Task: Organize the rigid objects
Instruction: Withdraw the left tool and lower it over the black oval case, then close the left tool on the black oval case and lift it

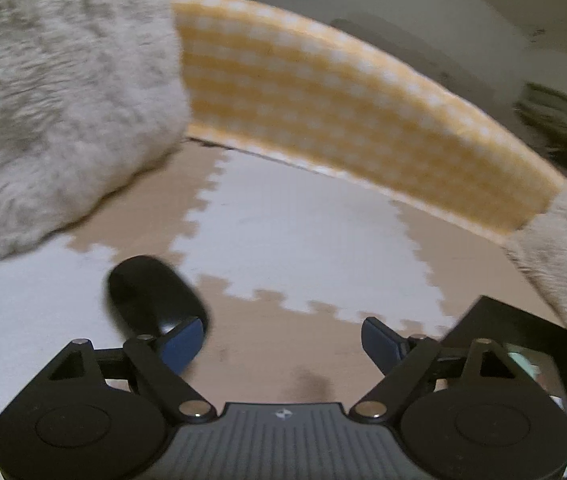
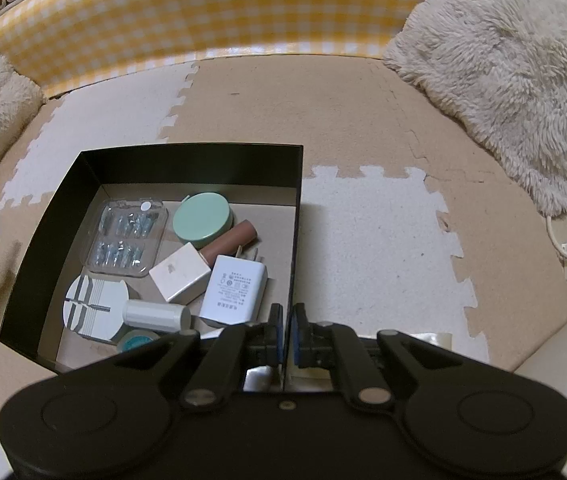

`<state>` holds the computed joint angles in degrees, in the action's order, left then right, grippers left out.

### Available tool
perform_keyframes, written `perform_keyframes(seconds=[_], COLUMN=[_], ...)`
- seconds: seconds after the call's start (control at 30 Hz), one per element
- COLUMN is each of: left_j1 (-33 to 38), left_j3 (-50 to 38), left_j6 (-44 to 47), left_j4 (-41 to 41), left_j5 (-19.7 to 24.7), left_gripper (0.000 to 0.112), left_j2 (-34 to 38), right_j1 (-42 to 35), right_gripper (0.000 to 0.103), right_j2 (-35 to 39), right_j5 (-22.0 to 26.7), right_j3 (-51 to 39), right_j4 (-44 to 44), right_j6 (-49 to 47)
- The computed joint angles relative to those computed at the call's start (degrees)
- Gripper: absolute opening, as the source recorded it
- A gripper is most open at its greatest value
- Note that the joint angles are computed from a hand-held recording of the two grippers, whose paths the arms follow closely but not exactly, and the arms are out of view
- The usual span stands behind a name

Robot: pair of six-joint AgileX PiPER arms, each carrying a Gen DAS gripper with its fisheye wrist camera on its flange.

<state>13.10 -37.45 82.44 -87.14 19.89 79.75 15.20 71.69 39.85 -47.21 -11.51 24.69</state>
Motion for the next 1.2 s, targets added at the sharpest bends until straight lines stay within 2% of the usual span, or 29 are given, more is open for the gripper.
perform_keyframes(seconds=[0.1,0.2,0.27,0.37,0.4,0.43,0.53,0.63,0.8,0.9,1.0,1.2], left_j1=[0.36,-0.13,-0.65,-1.25,-1.03,-0.5,2.42,5.36,9.37,11.88,15.05,16.16], left_j3=[-0.31,-0.95,-1.4,-2.22,-2.99,-3.86,-7.0,-10.97,-16.32,-18.44,-20.52,-26.13], left_j6=[2.08,2.36,3.19,6.44,6.96,6.93,5.41,0.36,2.85,7.01,12.5,10.26], left_j4=[-0.95,-0.26,-0.15,-1.13,-0.43,1.01,7.18,16.96,25.18,26.92,24.35,30.27], left_j5=[3.22,4.22,3.52,0.21,-0.86,-1.72,-1.36,1.79,10.13,13.68,17.72,26.07], left_gripper=[0.086,0.086,0.086,0.088,0.092,0.099,0.102,0.103,0.103,0.103,0.103,0.103], left_j2=[0.23,-0.49,-1.43,-2.78,-2.59,-2.24,0.0,3.63,10.02,12.67,15.42,19.59], right_j1=[0.0,0.07,0.02,-0.02,0.01,0.02,0.0,0.01,0.16,0.62,1.63,2.23], right_gripper=[0.005,0.005,0.005,0.005,0.005,0.005,0.005,0.005,0.005,0.005,0.005,0.005], right_j2=[0.02,0.04,0.02,0.01,0.02,0.05,0.0,0.08,0.11,0.23,0.64,1.15], right_j5=[0.02,0.02,0.01,-0.06,-0.05,-0.07,0.01,0.15,0.11,0.35,0.96,2.04], right_j3=[-0.03,-0.01,0.01,0.04,0.03,0.0,-0.04,-0.18,-0.09,-0.24,-0.59,-1.3], right_j4=[0.01,-0.2,-0.2,-0.06,-0.08,-0.01,0.09,0.11,-0.17,-0.9,-2.6,-3.65], right_j6=[-0.03,0.11,0.06,-0.07,0.0,0.0,-0.19,-0.34,-0.38,0.09,1.37,1.89])
